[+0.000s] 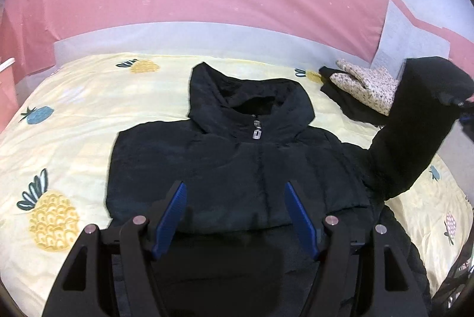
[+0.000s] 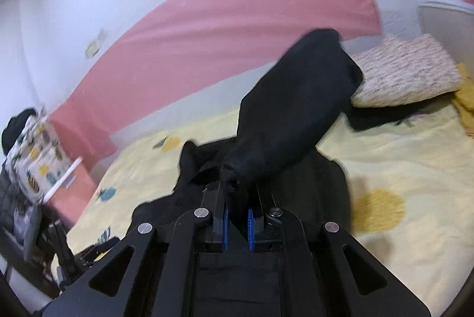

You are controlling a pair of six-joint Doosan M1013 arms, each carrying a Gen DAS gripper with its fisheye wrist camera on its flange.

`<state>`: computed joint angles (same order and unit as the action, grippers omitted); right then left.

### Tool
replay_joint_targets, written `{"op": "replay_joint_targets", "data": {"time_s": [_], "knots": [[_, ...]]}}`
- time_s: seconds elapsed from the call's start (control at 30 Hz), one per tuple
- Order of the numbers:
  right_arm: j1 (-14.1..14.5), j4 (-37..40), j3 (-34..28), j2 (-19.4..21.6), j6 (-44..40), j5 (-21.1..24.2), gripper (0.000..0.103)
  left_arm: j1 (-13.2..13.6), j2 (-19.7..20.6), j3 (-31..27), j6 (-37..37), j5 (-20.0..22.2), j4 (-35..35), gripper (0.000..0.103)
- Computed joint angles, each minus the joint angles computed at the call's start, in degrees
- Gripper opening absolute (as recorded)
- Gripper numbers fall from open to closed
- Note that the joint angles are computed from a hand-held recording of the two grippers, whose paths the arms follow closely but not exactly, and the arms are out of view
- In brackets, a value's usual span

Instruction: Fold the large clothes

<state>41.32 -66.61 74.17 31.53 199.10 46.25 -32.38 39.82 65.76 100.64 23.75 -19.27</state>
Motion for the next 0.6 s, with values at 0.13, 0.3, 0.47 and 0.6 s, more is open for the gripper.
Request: {"op": "replay_joint_targets", "data": {"time_s": [0.13,0.3,0.47,0.6], "knots": [[-1.23,8.41,-6.79,5.53,-8.94,-4.61,0.009,1.24,-0.59,1.13,-0.01,-0.94,-0.75,0.07],[-2.66,22.33,-15.23,12.44,-23.0,-6.66,0.009,2.69,-0.8,1.97,-1.34,-1.66,-1.05,0.07],[-4.01,36.33,-21.69,18.1,-35.14,-6.14,0.017,3.6,-0.51,2.13,-2.4,-1.53,-0.89,0.07],[-4.11,39.71,-21.59,19.08,-38.27,-7.55,0.042,3.78,-0.24,1.81,-3.11,-1.0,-0.53,0.07]]}}
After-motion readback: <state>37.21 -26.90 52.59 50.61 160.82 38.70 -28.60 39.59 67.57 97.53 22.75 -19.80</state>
